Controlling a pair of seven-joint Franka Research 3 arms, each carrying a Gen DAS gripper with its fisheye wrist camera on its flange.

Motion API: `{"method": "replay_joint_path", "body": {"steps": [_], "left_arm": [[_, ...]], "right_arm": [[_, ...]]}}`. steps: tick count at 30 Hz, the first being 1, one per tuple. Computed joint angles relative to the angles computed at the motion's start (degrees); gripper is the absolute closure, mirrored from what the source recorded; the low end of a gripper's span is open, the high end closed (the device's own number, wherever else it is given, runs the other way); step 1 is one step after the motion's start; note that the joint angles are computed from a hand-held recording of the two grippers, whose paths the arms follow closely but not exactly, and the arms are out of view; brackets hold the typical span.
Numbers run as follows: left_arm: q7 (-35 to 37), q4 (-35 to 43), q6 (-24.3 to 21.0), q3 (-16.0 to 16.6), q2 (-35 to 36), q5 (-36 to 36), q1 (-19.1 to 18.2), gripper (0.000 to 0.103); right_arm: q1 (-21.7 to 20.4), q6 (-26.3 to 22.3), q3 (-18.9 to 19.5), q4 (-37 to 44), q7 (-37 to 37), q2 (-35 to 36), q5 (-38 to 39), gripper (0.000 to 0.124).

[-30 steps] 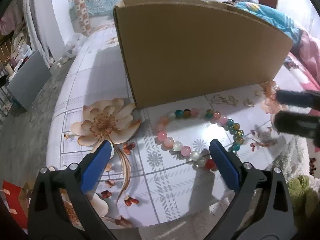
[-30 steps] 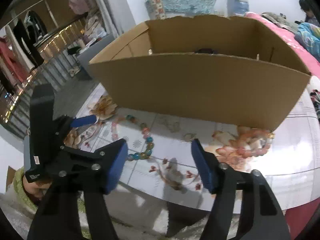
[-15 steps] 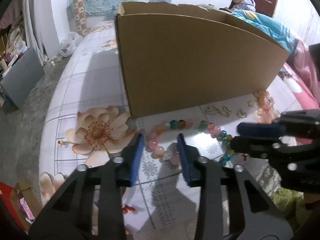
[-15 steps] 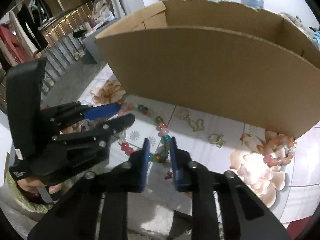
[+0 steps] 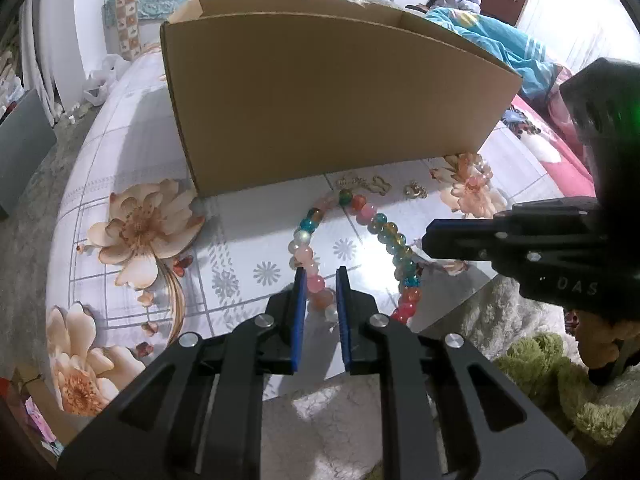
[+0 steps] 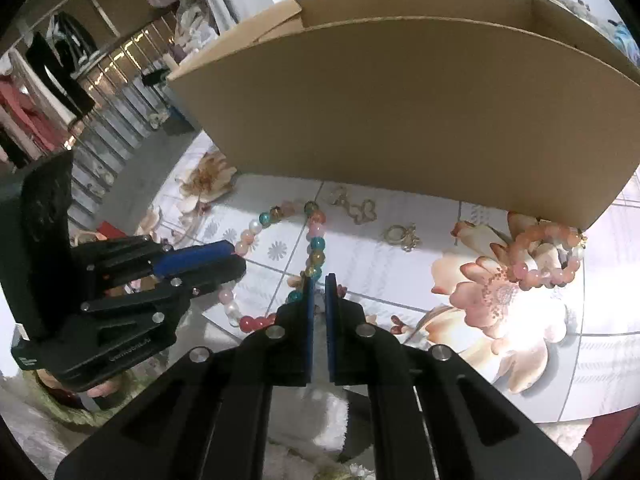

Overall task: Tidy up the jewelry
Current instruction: 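Grasp the multicolour bead bracelet with the right gripper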

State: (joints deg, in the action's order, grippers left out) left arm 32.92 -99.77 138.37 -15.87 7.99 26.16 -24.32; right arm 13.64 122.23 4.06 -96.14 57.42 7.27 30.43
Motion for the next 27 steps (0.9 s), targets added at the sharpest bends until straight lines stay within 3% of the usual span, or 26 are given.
{"method": "replay_joint_path", "body": {"steps": [2,6,18,20,23,25,27], "left_arm": [[-0.4,0.2,0.5,0.1,0.1,0.0,0.1,0.086],[-0.8,1.6,-0.3,0.5,0.9,0.7,0.1,0.076],[0.2,6.3,-6.1,1.1,4.4,5.4,-1.6,0.075],[0.9,7.5,-7.5,1.3,5.2,6.5,-2.1,0.077],[1.2,8.8,-9.0,1.6,6.1,8.0,-2.9,0.087],[1.2,9.0,-8.6,1.7,6.2,7.6,-2.8,0.095],[1.1,8.6,-7.7,1.7,6.0,6.8,-2.4,0.094]], "right_arm": [[0.0,0.1,0.0,0.3,-0.2,0.1,0.4,0.114],[0.3,0.9,0.4,0.4,-1.1,0.2,0.9,0.097],[2.5,7.3,0.9,-2.2,-3.4,-0.1,-4.6,0.098],[2.8,8.6,1.0,-2.8,-3.2,-0.2,-5.8,0.103],[3.0,9.5,1.0,-3.0,-2.9,-0.1,-6.9,0.112],[2.7,8.6,0.9,-2.4,-3.0,0.2,-5.9,0.114],[2.3,7.8,0.8,-1.9,-2.8,0.4,-4.6,0.114]]}}
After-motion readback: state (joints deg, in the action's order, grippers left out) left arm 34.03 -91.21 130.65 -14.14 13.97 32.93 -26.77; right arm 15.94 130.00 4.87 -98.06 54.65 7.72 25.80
